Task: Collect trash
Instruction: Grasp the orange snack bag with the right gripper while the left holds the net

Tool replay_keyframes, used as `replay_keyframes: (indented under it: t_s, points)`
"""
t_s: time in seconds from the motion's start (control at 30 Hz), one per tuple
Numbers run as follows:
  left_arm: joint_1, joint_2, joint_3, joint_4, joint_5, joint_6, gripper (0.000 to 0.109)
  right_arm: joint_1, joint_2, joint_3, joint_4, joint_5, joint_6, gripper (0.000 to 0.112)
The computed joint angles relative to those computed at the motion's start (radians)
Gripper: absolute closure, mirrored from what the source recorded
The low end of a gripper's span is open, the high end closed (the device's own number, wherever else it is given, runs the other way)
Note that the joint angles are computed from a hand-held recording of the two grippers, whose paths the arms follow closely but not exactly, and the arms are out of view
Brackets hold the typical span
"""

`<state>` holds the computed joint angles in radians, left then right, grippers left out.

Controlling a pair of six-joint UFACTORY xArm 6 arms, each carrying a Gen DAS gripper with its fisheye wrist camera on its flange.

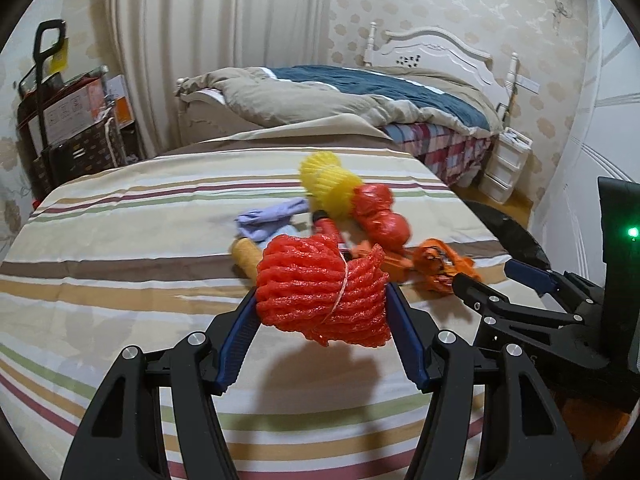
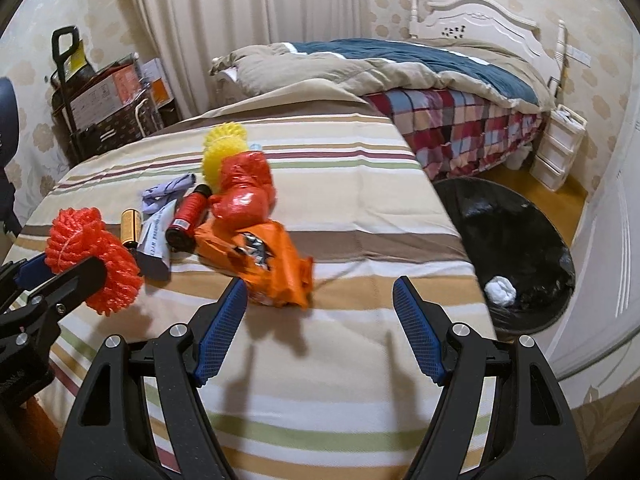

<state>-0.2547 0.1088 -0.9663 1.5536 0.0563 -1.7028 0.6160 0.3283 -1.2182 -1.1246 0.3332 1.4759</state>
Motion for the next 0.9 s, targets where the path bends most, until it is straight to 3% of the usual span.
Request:
replay_keyframes:
  t_s: [0.2, 0.4, 0.9]
  points:
    - [0.035, -0.003, 0.022, -0.007, -0.004, -0.010, 0.046, 0.014, 0.065, -0.078, 0.091, 0.015, -0.114, 0.042]
    - [0.052, 0.001, 0.028, -0.014, -0.015, -0.015, 0.046, 0.018, 0.106, -0.111, 0.220, 0.011, -0.245, 0.072]
    - [0.018, 0.018, -0.031, 0.064, -0.030, -0.105, 0.046, -0.020, -0.015, 0.008, 0.015, -0.002, -0.015, 0.074]
